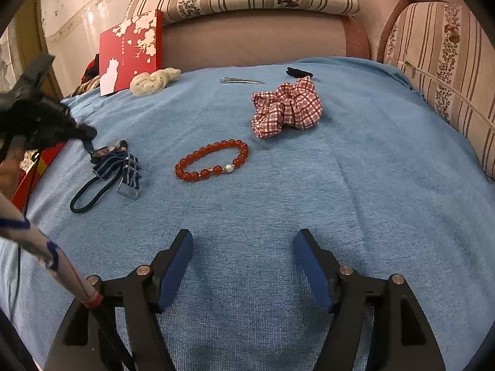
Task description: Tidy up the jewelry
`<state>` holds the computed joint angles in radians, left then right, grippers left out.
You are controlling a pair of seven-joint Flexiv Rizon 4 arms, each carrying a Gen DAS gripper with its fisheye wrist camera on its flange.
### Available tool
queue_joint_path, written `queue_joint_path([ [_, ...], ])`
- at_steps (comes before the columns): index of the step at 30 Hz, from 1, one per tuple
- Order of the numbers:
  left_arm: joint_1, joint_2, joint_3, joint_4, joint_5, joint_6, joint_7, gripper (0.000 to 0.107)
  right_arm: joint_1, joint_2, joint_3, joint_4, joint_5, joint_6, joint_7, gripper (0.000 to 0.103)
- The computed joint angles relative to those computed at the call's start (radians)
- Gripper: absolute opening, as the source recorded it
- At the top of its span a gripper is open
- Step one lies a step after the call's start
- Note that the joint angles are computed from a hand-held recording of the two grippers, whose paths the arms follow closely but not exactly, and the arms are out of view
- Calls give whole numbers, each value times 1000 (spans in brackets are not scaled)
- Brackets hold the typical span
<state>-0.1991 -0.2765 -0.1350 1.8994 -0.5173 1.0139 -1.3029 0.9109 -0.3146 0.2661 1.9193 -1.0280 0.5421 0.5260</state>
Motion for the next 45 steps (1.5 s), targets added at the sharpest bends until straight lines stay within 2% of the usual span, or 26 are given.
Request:
queue_joint_path([
  [3, 14, 3, 3, -19, -7, -24, 2, 2, 2, -3, 1, -4, 3, -3, -8, 76],
  [4, 19, 19, -3, 0, -33, -19, 21, 6, 2, -4, 0, -6, 3, -2, -10, 76],
  [6, 16, 57, -6, 45, -69, -22, 49, 21, 2, -4, 0, -5, 2, 1, -11, 77],
  [8, 0, 93, -5, 96, -89, -8, 72, 41, 2, -5, -1, -7, 4, 1, -16, 78],
  [11, -30, 97, -3, 122, -88, -5, 50, 52, 5, -8, -1, -12, 8, -5, -20, 78],
  [16, -84, 22, 33, 33, 156, -8, -173, 53, 5, -7, -2, -10, 6, -2, -18, 78],
  [18, -112, 3, 59, -17, 293, -28, -254, 53, 5, -8, -2, -11, 7, -3, -18, 78],
  [20, -113, 13, 58, -34, 357, -68, -247, 45, 5, -8, -2, -11, 7, -3, -18, 78],
  [24, -102, 82, 79, -3, 483, -121, -186, 45, 6, -6, -2, -9, 4, 0, -12, 78],
  [27, -44, 155, 80, 99, 410, -59, -9, 44, 6, -7, -2, -10, 6, -2, -13, 78],
  [30, -9, 202, 105, 142, 414, -38, 10, 44, 9, -8, -1, -14, 11, -11, -19, 78],
  [34, 26, 248, 112, 209, 251, -10, 66, 44, 9, -13, -1, -21, 19, -15, -29, 78],
  [38, 21, 260, 98, 252, 65, -10, 142, 45, 12, -11, 4, -45, 61, -31, -45, 76],
  [41, 10, 230, 81, 249, 16, 1, 140, 46, -26, 0, -11, -31, 14, 137, 3, 69],
  [45, 4, 171, 52, 242, -119, 25, 171, 45, -62, -55, -53, -108, -35, 325, -51, 60],
])
